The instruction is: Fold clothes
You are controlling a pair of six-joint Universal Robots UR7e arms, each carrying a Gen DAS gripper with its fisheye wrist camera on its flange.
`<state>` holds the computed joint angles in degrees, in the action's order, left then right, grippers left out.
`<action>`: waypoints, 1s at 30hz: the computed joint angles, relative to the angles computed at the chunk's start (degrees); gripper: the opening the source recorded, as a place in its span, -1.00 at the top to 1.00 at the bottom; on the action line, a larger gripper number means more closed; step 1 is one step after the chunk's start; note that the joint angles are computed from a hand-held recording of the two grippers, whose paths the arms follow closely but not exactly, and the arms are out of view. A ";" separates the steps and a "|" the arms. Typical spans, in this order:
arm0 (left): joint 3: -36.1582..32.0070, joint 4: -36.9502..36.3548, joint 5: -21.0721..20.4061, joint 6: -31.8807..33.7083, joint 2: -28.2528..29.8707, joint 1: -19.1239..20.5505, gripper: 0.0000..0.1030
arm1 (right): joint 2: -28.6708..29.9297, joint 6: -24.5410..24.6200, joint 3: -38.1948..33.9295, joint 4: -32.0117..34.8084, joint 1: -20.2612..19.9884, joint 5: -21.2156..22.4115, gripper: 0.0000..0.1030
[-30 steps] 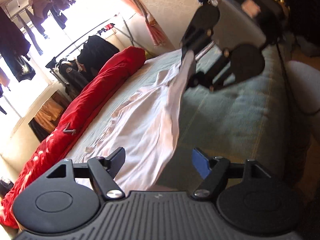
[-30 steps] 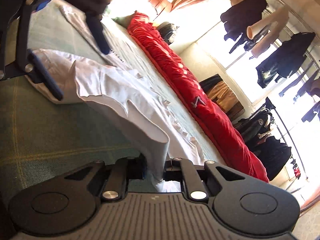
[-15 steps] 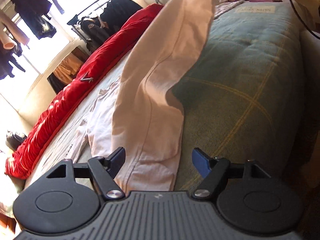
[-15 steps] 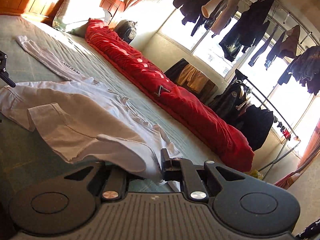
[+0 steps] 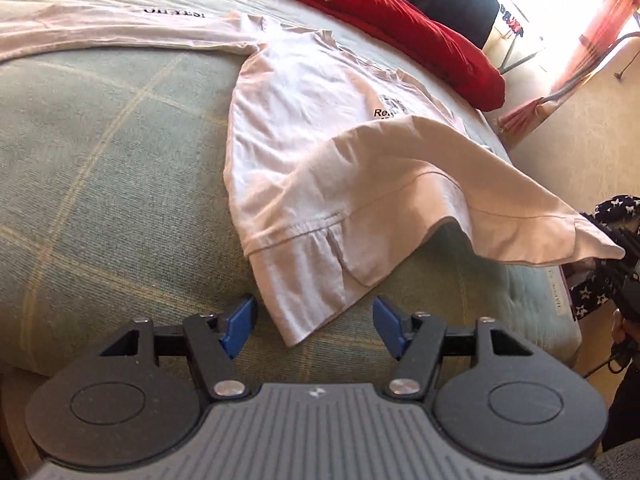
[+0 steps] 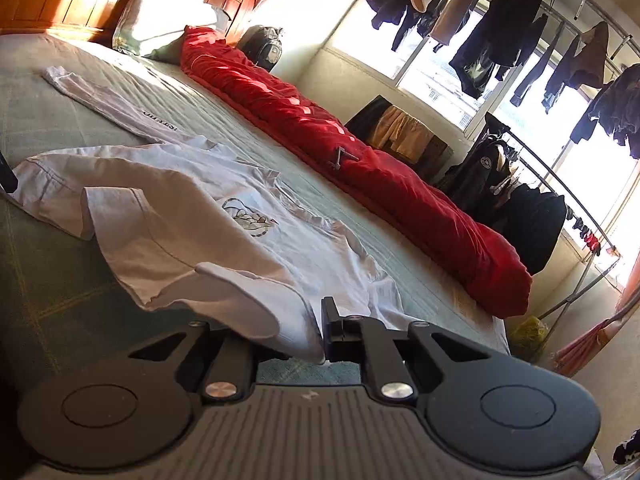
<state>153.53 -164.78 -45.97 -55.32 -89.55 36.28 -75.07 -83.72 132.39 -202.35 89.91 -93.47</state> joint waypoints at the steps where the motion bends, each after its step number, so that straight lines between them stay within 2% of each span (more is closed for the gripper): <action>1: 0.04 -3.26 -0.54 1.08 1.29 0.91 -0.22 | -0.15 0.21 0.17 0.08 -0.04 0.09 0.72; 6: 3.24 -26.26 -3.97 1.19 8.14 4.97 -0.21 | -0.75 0.79 0.71 0.76 -0.29 -0.13 0.71; 7: 3.87 -27.79 -4.74 0.13 8.24 5.15 -0.09 | -0.90 0.68 0.80 1.13 -0.37 -0.15 0.71; 8: 4.51 -29.42 -5.52 -0.91 8.42 5.34 0.33 | -1.02 0.54 0.85 1.50 -0.43 -0.18 0.71; 10: 5.10 -29.55 -5.96 -2.56 7.80 5.41 0.93 | -1.26 0.27 0.92 2.11 -0.48 -0.23 0.71; 12: 5.24 -27.58 -5.39 -3.53 6.31 4.95 0.94 | -1.51 0.02 0.95 2.45 -0.38 -0.25 0.71; 15: 4.94 -26.28 -2.01 -0.32 2.85 2.02 0.96 | -1.88 -0.34 1.00 2.95 -0.24 -0.29 0.71; 17: 4.22 -22.60 0.79 1.39 -1.29 -0.08 0.96 | -2.54 -0.79 0.99 3.26 -0.13 -0.19 0.71; 20: 2.72 -11.71 4.99 1.12 -9.11 -3.45 0.96 | -4.27 -1.41 0.64 5.61 0.13 -0.69 0.72; 24: 1.46 1.97 9.88 -1.99 -17.40 -8.24 0.96 | -6.80 -2.68 0.50 8.87 0.54 -1.82 0.76; 27: 0.73 11.79 11.55 -6.60 -21.73 -11.00 0.96 | -9.29 -4.27 1.03 11.76 0.94 -3.13 0.77; 30: 0.82 19.26 11.33 -10.95 -25.17 -12.41 0.95 | -12.24 -5.71 1.34 16.82 1.25 -5.10 0.78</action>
